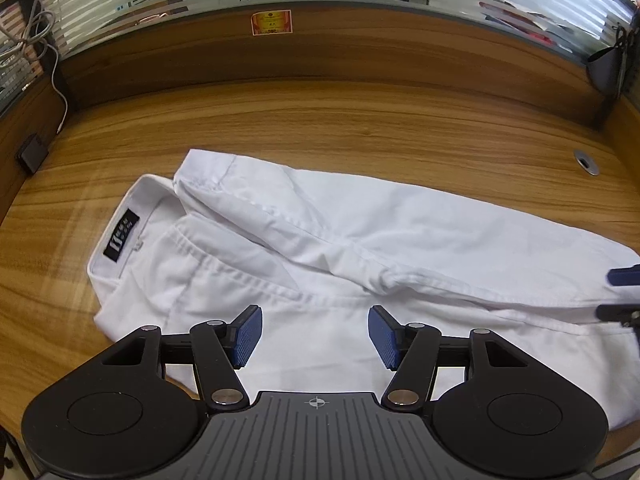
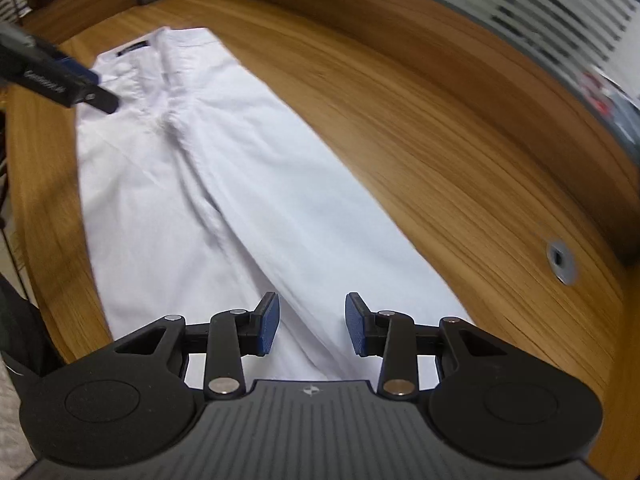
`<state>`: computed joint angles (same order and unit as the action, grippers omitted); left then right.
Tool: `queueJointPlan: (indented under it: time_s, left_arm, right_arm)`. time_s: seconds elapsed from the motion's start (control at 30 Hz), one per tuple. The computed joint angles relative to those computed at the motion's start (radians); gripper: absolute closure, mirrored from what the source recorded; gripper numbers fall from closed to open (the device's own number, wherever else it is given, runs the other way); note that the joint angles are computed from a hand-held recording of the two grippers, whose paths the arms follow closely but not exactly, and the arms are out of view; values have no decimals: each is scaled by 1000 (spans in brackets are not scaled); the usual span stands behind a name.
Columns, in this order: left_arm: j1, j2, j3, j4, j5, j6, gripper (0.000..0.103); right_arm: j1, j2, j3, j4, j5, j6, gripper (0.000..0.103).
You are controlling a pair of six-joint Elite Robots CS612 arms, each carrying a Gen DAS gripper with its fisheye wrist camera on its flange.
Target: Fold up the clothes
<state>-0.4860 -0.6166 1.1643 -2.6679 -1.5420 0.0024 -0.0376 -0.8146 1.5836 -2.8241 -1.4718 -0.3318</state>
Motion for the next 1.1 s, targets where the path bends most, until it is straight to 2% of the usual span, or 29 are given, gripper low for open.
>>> queueJointPlan:
  time_s: [0.3, 0.53, 0.57, 0.6, 0.63, 0.73, 0.93, 1.1]
  left_arm:
    - [24, 14, -22, 36, -4, 6, 38]
    - [40, 11, -11, 47, -4, 12, 35]
    - [42, 10, -8, 47, -4, 10, 34]
    - [43, 10, -6, 47, -4, 6, 34]
    - [45, 9, -4, 47, -5, 2, 34]
    - [48, 6, 6, 43, 2, -14, 34]
    - [52, -1, 30, 22, 11, -47, 34]
    - [53, -2, 38, 17, 10, -71, 34]
  right_arm:
    - [48, 107, -168, 75, 121, -95, 60]
    - [77, 182, -294, 132, 153, -170, 61]
    - [80, 191, -308, 142, 145, -177, 63]
    - [82, 199, -322, 153, 138, -185, 72]
    - [81, 205, -336, 174, 142, -191, 86]
    - [78, 212, -359, 190, 141, -202, 99]
    - [53, 210, -405, 143, 112, -169, 100]
    - [24, 256, -529, 183, 86, -141, 100]
